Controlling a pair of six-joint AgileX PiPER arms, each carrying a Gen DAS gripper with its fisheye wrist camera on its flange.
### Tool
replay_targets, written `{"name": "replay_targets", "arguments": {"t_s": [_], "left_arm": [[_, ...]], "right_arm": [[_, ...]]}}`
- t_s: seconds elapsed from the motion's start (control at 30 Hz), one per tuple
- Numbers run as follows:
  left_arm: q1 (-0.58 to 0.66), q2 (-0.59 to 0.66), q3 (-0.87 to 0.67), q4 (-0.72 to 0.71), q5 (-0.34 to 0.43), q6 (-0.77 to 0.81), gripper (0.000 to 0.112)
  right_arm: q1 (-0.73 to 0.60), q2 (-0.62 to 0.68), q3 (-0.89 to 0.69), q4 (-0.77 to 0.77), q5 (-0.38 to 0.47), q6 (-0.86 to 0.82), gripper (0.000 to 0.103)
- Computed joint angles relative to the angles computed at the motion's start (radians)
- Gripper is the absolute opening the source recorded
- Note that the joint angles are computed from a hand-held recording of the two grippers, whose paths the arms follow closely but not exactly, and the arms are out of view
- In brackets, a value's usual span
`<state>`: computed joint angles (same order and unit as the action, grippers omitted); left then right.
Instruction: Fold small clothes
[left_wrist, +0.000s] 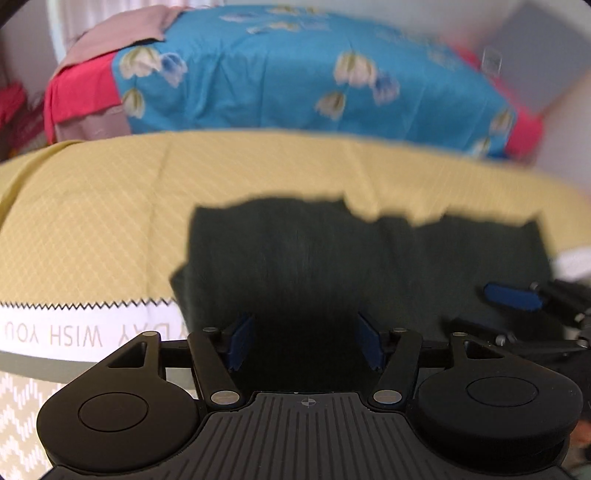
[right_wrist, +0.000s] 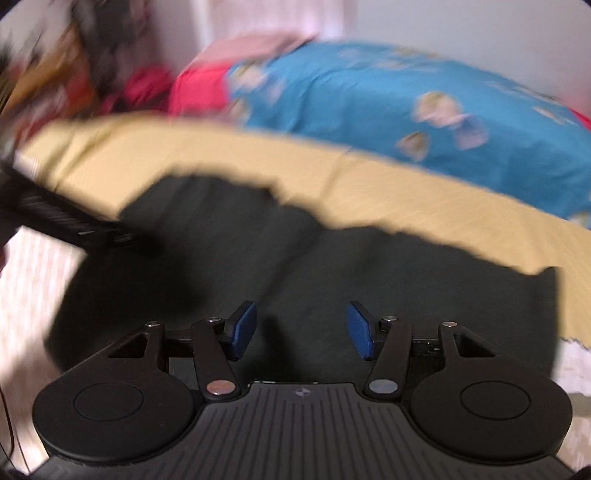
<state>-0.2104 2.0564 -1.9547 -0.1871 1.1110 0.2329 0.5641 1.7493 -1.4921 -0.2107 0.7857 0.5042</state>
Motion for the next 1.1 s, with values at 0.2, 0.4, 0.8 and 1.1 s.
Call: {"name": "replay_targets", "arguments": {"t_s": [0.2,0.4,0.8,1.1], "left_arm": [[0.001,-0.104,0.208,0.082,-0.123,0.059,0.103],[0.052,-0.203,0.33,0.069,-0.143,0.05,0.103],[0.091,-0.33,0.526,0.105,-0.168,0.074,0.103],[0.058,-0.429,0.558,0.206,-0.173,0.041,0.103]], "right_arm": [[-0.038,-0.102,0.157,-0.097,0.018,0.071,0.065],[-0.01,-0.273,0.295,-0.276,0.11,0.368,0.068],[0.11,-0.45,0.475,-0.232,0.259,0.466,0.077],[0.145,-0.493,0.468,-0.303,0.352,0.666,0.078]]}}
